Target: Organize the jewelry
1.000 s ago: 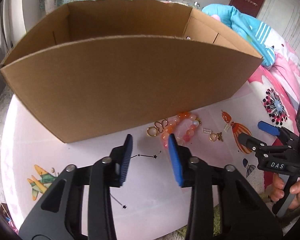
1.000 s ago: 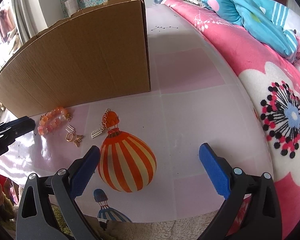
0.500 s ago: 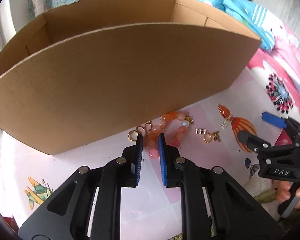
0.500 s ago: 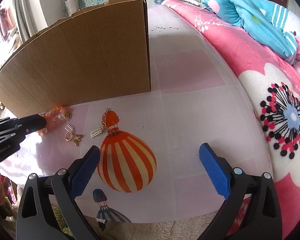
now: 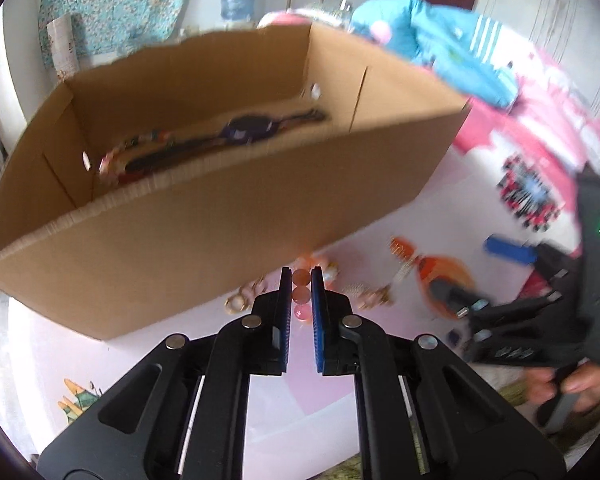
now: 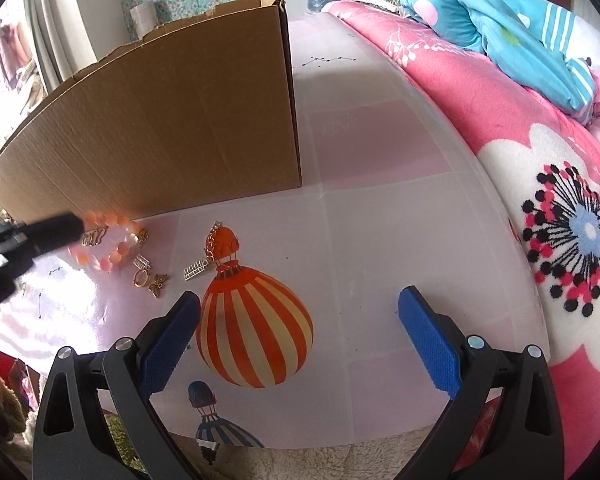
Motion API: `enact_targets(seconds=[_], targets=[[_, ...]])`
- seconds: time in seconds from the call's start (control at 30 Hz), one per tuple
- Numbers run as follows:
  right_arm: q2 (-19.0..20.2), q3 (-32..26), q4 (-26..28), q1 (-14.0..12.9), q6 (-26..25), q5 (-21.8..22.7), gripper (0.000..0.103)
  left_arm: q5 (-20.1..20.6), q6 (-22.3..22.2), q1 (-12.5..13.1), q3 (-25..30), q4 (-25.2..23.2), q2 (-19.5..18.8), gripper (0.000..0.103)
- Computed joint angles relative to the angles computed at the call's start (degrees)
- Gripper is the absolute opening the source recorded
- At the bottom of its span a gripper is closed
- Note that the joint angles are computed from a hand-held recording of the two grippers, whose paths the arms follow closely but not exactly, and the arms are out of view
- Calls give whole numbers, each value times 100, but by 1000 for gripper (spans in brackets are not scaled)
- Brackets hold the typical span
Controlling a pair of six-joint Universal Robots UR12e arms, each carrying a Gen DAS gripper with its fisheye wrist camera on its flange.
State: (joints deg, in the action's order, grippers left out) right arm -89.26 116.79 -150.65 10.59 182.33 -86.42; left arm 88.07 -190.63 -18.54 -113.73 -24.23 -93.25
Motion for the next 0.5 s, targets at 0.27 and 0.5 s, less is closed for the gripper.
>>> enact_targets(seconds=[0.27,0.5], targets=[[-12,-4,37,-13,29,40,96,-821,-284,201,-165,404,313,9],[15,-26,47,53,-65,-120,96,-1035,-925,527,-595,-1,600,9]])
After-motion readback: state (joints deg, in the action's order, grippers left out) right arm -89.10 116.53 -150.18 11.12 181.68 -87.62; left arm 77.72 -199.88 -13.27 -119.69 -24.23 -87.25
